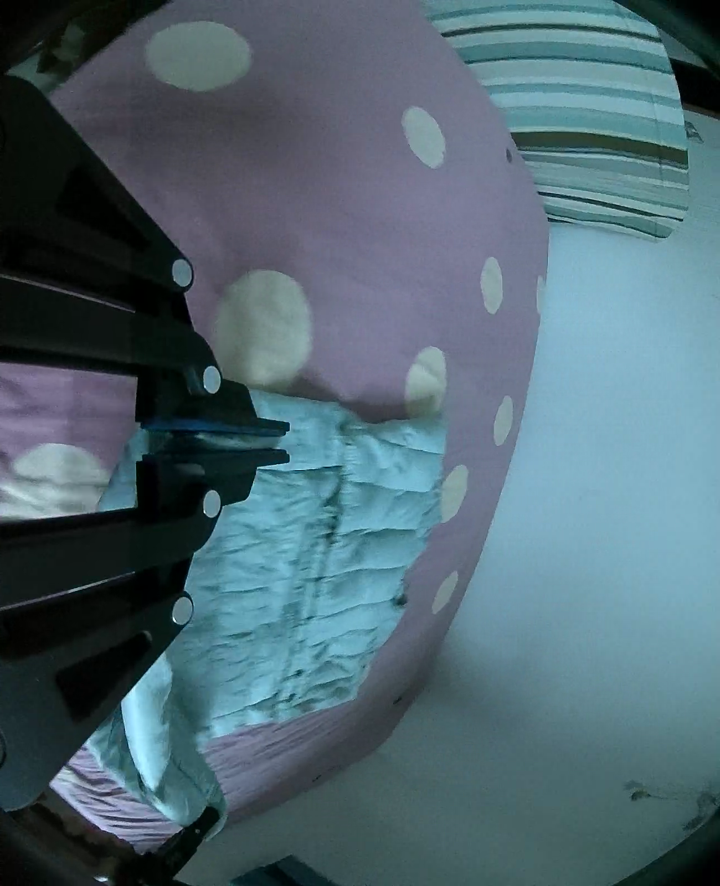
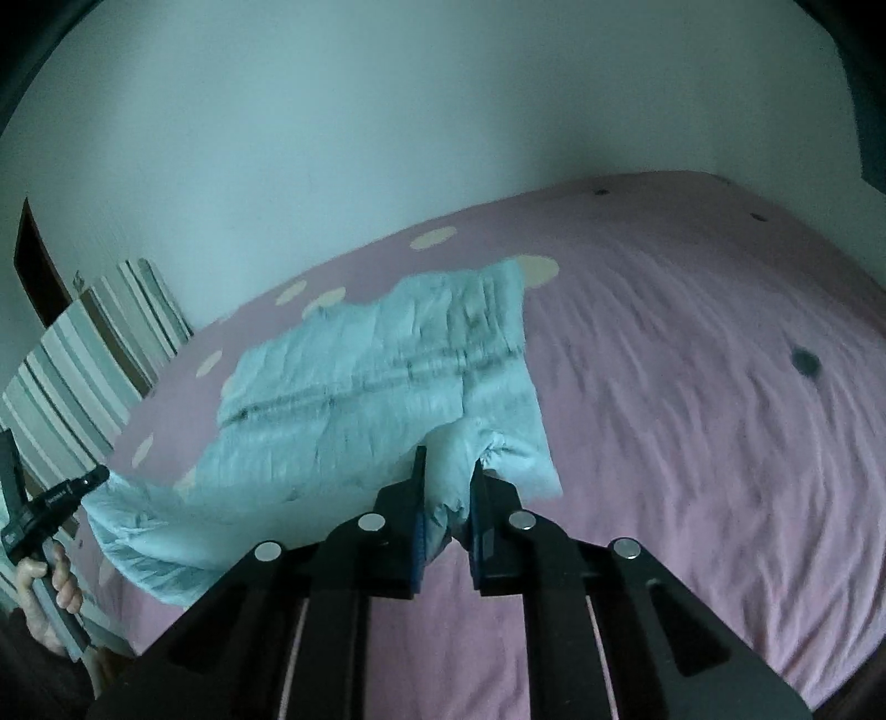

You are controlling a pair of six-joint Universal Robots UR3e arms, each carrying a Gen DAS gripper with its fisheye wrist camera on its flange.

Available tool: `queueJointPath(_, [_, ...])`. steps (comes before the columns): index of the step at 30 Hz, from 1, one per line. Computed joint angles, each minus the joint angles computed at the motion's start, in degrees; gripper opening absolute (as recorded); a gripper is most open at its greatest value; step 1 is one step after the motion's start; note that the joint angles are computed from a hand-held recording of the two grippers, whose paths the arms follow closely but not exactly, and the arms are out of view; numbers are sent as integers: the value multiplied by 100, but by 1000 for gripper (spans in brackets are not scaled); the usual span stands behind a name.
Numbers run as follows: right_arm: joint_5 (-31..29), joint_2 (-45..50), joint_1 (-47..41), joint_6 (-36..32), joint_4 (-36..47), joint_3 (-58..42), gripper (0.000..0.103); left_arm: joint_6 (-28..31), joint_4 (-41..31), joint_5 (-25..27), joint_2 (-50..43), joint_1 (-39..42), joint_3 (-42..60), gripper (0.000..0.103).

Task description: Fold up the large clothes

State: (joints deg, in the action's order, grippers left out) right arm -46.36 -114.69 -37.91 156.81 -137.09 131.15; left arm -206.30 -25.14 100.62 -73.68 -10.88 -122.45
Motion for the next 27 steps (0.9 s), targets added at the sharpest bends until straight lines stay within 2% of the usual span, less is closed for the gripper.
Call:
queueJointPath(3, [-387, 1644, 818, 951, -1083, -1042, 12, 255, 119, 28, -829, 243, 681, 2])
queueJointPath(9, [-1050, 3880, 1766, 1927, -1562, -3145, 12, 579, -43, -294, -2697, 858, 2480, 0])
queueJointPath(15, [-1632, 6026, 2371, 2380, -836, -5667, 12, 861, -657, -403, -4391, 1042, 4143, 0])
queueJointPath(18, [-1852, 6726, 2528, 2442, -271, -6648, 12, 889, -996, -505, -4955, 1143, 4824, 0])
queueJointPath(21, [-2033, 7131, 2628, 2465, -10, -7226, 12, 855, -1220, -720, -5184, 1281, 5234, 1])
queueJointPath(23, [-2098, 7232, 2658, 2446, 104, -7435, 12, 863, -1158, -719, -5151, 1312, 5284, 13])
queueJointPath(24, [-2085, 7232, 2651, 2458, 146, -7479, 14, 868, -1087, -722, -5076, 1331, 5221, 34])
queueJointPath(25, [-2045, 7184, 2631, 2480, 146, -7439, 16, 845, -973, -728, -4978, 1349, 5109, 48])
queueJointPath(27, [-1952, 7033, 2578, 2502, 38, -7243, 24, 790, -705, -838, -4671, 1435, 4731, 51])
